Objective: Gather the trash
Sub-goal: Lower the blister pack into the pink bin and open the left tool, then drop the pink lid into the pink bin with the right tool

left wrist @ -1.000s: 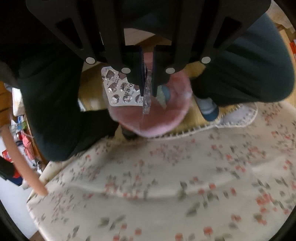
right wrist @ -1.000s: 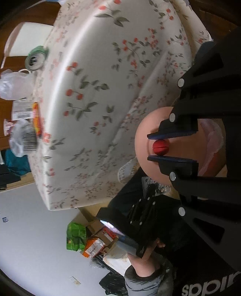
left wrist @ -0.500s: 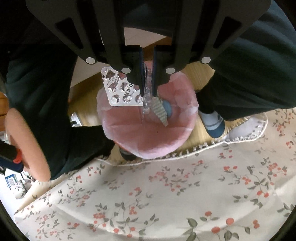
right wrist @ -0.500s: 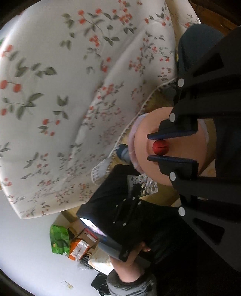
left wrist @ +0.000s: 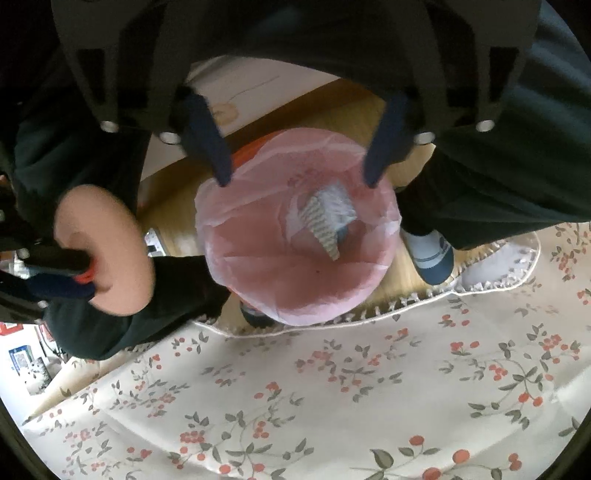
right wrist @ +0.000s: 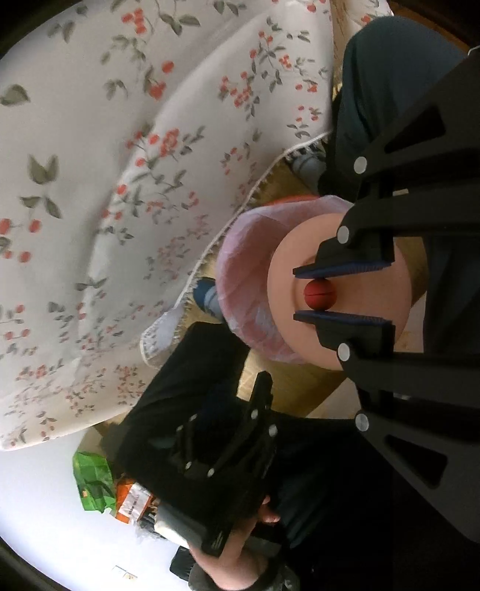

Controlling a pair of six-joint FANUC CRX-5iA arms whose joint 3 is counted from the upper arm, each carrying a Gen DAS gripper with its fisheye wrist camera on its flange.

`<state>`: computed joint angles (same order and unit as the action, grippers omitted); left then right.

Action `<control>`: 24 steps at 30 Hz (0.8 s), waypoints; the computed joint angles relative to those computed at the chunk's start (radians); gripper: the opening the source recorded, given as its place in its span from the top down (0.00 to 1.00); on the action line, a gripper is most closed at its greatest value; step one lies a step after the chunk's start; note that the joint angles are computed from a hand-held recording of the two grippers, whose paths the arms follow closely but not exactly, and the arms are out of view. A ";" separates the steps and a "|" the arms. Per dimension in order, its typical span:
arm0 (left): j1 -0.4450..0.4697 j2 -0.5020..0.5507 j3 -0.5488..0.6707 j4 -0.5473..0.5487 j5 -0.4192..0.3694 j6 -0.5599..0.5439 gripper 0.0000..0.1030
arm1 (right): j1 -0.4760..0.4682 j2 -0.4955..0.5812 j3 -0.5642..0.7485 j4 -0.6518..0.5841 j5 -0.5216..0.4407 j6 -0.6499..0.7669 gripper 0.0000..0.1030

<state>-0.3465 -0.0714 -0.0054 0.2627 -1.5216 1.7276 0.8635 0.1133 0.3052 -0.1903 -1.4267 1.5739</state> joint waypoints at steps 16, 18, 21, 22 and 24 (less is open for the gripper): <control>0.012 -0.054 0.109 -0.044 0.015 0.048 0.05 | -0.008 0.160 0.054 -0.053 -0.091 0.050 0.19; 0.011 -0.056 0.165 -0.072 0.014 0.057 0.05 | -0.013 0.157 0.054 -0.058 -0.086 0.047 0.16; 0.008 -0.050 0.260 -0.130 0.009 0.064 0.05 | -0.011 0.130 0.039 -0.035 -0.052 0.029 0.05; 0.011 -0.049 0.286 -0.143 0.011 0.064 0.05 | -0.015 0.123 0.042 -0.040 -0.049 0.026 0.05; 0.011 -0.035 0.362 -0.184 0.003 0.065 0.05 | -0.012 0.104 0.039 -0.022 -0.032 0.009 0.05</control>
<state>-0.3351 -0.1059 0.3566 0.0789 -1.5183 1.7930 0.8514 0.2171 0.3439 -0.2122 -1.4586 1.5831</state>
